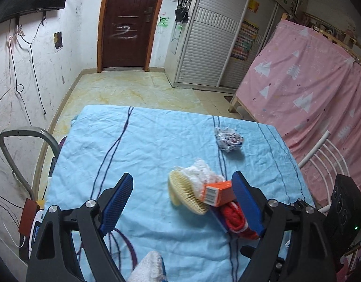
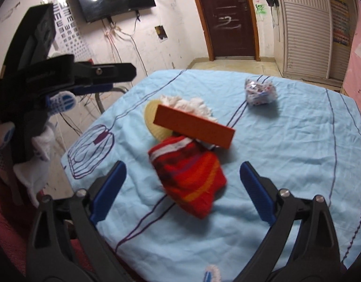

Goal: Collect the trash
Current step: 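Grasp the red knit sock with the right tool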

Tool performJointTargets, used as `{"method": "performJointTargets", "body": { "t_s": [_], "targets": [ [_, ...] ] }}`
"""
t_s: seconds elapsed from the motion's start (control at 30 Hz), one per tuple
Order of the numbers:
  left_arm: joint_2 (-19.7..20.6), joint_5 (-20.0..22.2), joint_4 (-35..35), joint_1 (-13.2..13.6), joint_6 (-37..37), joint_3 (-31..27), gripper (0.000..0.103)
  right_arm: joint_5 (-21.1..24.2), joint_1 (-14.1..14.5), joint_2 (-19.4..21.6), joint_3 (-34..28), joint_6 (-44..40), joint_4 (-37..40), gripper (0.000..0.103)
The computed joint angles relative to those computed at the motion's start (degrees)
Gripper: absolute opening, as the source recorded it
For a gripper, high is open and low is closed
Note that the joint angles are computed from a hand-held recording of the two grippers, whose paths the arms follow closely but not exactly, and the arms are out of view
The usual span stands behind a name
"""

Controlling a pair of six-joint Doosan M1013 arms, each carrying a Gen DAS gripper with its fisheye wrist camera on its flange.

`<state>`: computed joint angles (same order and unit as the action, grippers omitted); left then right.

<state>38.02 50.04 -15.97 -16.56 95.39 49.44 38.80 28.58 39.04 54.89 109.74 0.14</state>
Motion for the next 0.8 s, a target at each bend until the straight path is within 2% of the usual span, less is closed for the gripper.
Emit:
{"method": "performJointTargets", "body": {
  "t_s": [0.1, 0.17, 0.2, 0.23, 0.3, 0.37, 0.43, 0.5, 0.6, 0.8],
  "targets": [
    [0.3, 0.3, 0.0, 0.5, -0.1, 0.0, 0.077, 3.8, 0.2, 1.5, -2.5, 1.6, -1.9, 0.092],
    [0.6, 0.7, -0.9, 0.8, 0.4, -0.3, 0.077, 5.6, 0.1, 2.2, -3.6, 1.7, -1.8, 0.078],
    [0.8, 0.9, -1.7, 0.9, 0.9, -0.5, 0.077, 6.5, 0.1, 2.6, -4.2, 1.9, -1.8, 0.067],
    [0.9, 1.1, -2.4, 1.0, 1.5, -0.6, 0.077, 7.3, 0.1, 2.9, -4.7, 2.1, -2.2, 0.063],
    [1.2, 1.5, -3.4, 1.1, 2.4, -0.9, 0.077, 7.5, 0.1, 3.0, -4.7, 2.3, -2.6, 0.06],
    [1.5, 1.7, -3.9, 1.1, 3.1, -1.1, 0.077, 7.1, 0.1, 2.9, -4.5, 3.0, -2.9, 0.053],
    [1.6, 1.7, -4.5, 1.0, 4.0, -1.2, 0.077, 5.8, -0.1, 2.4, -3.6, 3.5, -2.8, 0.041],
    [1.8, 1.8, -5.3, 0.9, 5.2, -1.4, 0.077, 4.9, -0.3, 1.9, -2.8, 3.8, -2.6, 0.034],
    [1.7, 1.1, -5.6, 0.4, 7.8, -1.1, 0.077, 3.6, -0.8, 1.2, -1.7, 3.4, -1.0, 0.03],
    [2.2, 1.7, -5.6, -0.8, 11.7, -1.9, 0.077, 0.1, -2.3, -0.6, 1.8, 3.2, 3.4, 0.03]
  ]
}}
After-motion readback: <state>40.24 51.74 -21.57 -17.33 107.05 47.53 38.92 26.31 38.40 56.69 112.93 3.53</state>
